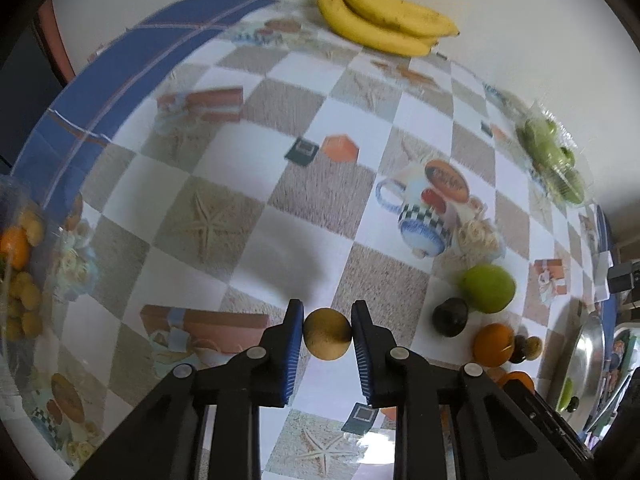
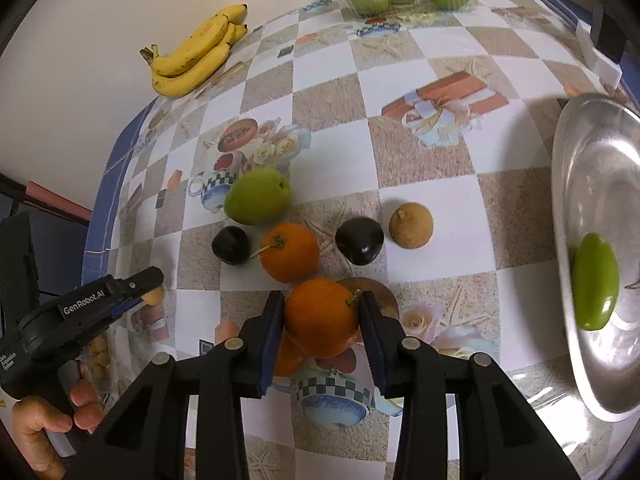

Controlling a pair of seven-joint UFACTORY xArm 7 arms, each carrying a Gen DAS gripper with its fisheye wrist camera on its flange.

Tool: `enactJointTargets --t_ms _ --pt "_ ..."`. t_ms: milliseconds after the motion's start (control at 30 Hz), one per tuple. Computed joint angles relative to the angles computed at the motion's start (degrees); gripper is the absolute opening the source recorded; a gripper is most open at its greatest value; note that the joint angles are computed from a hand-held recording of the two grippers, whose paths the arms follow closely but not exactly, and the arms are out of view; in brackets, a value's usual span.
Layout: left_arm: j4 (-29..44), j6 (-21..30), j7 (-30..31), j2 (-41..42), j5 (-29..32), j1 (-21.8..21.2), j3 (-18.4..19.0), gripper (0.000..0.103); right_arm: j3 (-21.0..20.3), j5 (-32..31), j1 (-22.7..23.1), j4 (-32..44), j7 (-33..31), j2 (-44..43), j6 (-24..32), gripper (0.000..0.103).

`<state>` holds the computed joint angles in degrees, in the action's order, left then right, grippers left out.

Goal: Organize fruits
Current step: 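Grasp a tangerine with the right tool while the left tool grasps a small tan fruit, then carry the tangerine and the tan fruit over the steel tray with both tools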

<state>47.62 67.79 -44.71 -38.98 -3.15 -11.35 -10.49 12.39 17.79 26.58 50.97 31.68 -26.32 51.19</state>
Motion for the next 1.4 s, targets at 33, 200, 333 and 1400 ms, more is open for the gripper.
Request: enactJointTargets --t_ms 33,200,333,1400 --pt "0.54 0.16 -0.1 -0.06 0.4 0.14 -0.17 0.026 -0.01 -0.39 -0.17 0.25 0.05 -0.18 0.3 0.039" --pt "2.98 1.44 -0.1 0.69 2.3 0.51 -1.14 0.026 -0.54 -0.58 -0.67 0.62 -0.04 -1.57 0.89 0.039" --pt "3.93 1.77 -0.39 1.74 3.07 0.24 -1.87 0.026 -0.58 -1.09 -1.17 0.97 0.14 -2.19 1.74 0.039" --pt "24.54 4.28 -4.28 22.82 13.27 -11.9 -10.87 0.026 -6.57 -8.44 -15.92 -5.94 6.53 -16.03 12.22 0.039"
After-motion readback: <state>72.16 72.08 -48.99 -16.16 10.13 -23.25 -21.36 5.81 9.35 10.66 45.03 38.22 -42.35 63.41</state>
